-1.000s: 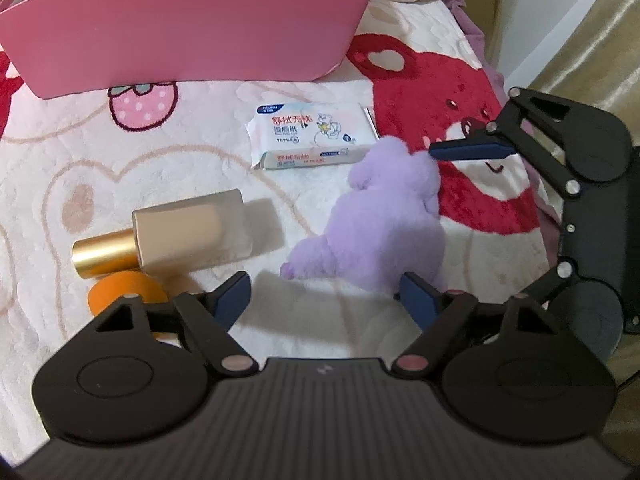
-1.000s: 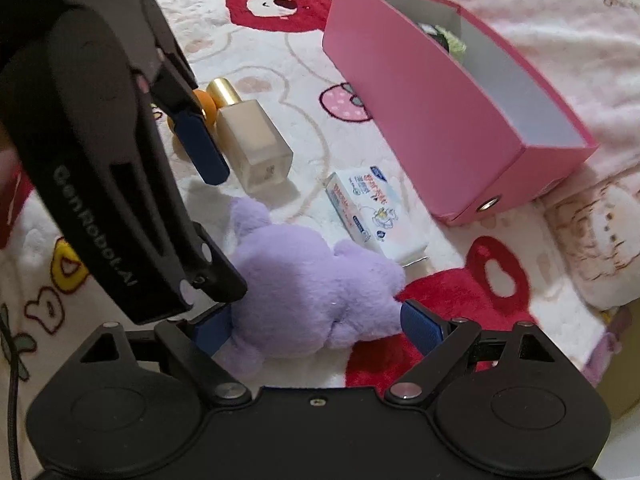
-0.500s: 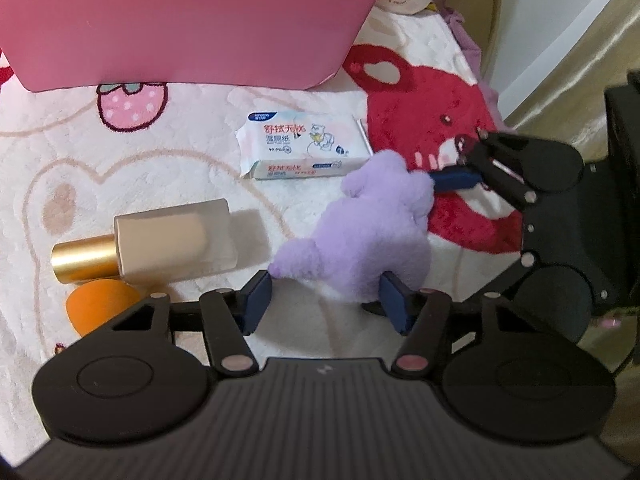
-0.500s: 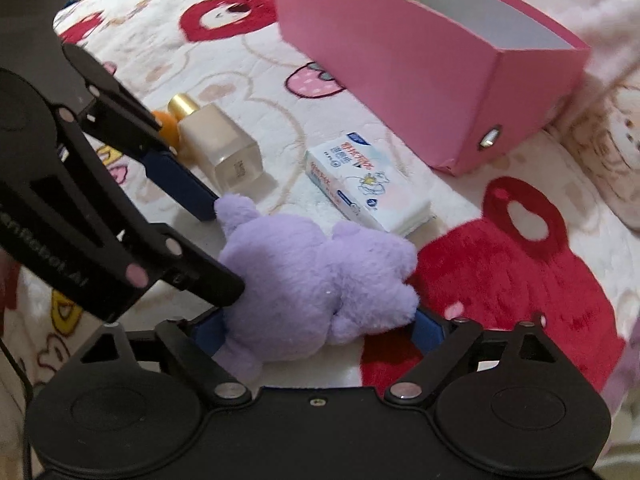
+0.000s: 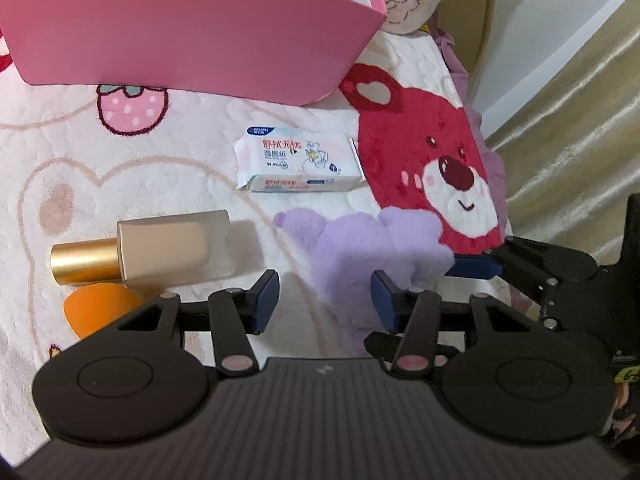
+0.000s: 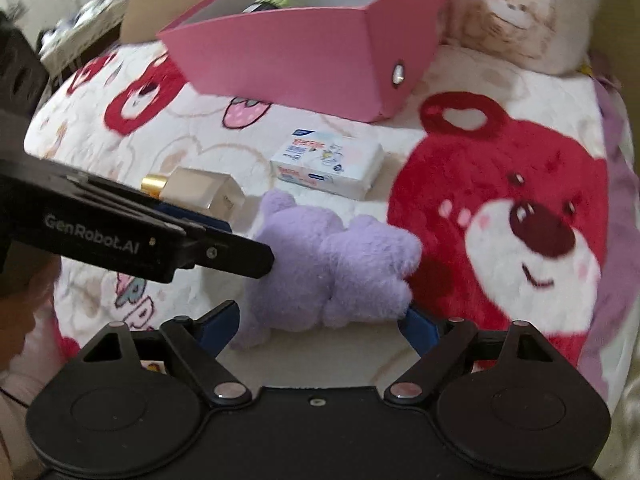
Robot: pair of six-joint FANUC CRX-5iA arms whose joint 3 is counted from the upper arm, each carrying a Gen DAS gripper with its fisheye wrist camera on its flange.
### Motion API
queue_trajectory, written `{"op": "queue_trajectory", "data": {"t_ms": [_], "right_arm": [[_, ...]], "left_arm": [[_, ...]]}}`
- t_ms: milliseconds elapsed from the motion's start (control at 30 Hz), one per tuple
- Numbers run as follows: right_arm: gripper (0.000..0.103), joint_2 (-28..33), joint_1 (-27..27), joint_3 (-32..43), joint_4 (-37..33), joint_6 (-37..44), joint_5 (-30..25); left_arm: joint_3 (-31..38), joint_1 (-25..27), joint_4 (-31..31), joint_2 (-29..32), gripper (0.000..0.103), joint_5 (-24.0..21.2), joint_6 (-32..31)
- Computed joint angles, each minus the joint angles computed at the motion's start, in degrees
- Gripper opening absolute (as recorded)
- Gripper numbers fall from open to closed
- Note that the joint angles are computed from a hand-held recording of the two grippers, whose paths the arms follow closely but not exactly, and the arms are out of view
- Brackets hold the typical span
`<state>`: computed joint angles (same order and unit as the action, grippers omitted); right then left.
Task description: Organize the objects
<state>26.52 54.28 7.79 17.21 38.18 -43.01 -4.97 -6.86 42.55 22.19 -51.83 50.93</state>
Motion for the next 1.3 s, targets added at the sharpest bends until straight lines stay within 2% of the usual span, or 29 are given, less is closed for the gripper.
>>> {"op": "queue_trajectory", "data": {"t_ms": [67, 233, 333, 433, 567, 633, 733, 867, 1133, 1300], "right_arm": [[0.09, -0.6, 0.9, -1.8, 3.9, -3.2, -0.1], [0.094, -3.6, 1.6, -8.6, 14.4, -10.0, 5.3], [0.094, -3.2, 0.9, -8.2, 13.3, -7.8, 7.1], [0.094, -1.2, 0.3, -5.0, 7.8, -2.9, 5.9], [0.096, 0.2, -0.1, -4.6, 8.8, -7.2, 5.9], [0.096, 0.6, -0.1, -4.6, 9.9, -9.9, 5.6], [0.096, 3.2, 0.8, -0.7, 8.9, -8.2, 0.0], [0.094, 3.8, 1.8, -1.6, 14.2, -14.1, -0.7], [0.086, 2.3, 2.9, -2.9, 16.2, -21.9, -1.5], [0.085, 1.8, 4.2, -2.4, 17.6, -24.3, -2.6]], "left_arm": [[0.0, 0.0, 0.1, 0.1, 0.052, -0.5, -0.3], [-0.2, -0.4, 1.3, 0.5, 0.055, -0.5, -1.3], [0.0, -0.7, 2.6, 1.4, 0.055, -0.6, -1.1], [0.2, -1.1, 2.6, 1.9, 0.055, 0.6, 0.6], [1.1, -1.1, 2.2, 2.8, 0.048, -0.5, 1.7], [1.3, -1.2, 2.8, 3.1, 0.036, -1.2, 1.2], [2.4, -1.4, 1.6, 3.4, 0.035, -2.0, 2.0], [1.7, -1.7, 3.1, 3.4, 0.035, -1.1, 1.4], [-1.0, -1.6, 6.2, 1.1, 0.035, -0.4, -5.7], [-2.5, -0.2, 7.1, -0.9, 0.034, -1.8, -9.9]]}}
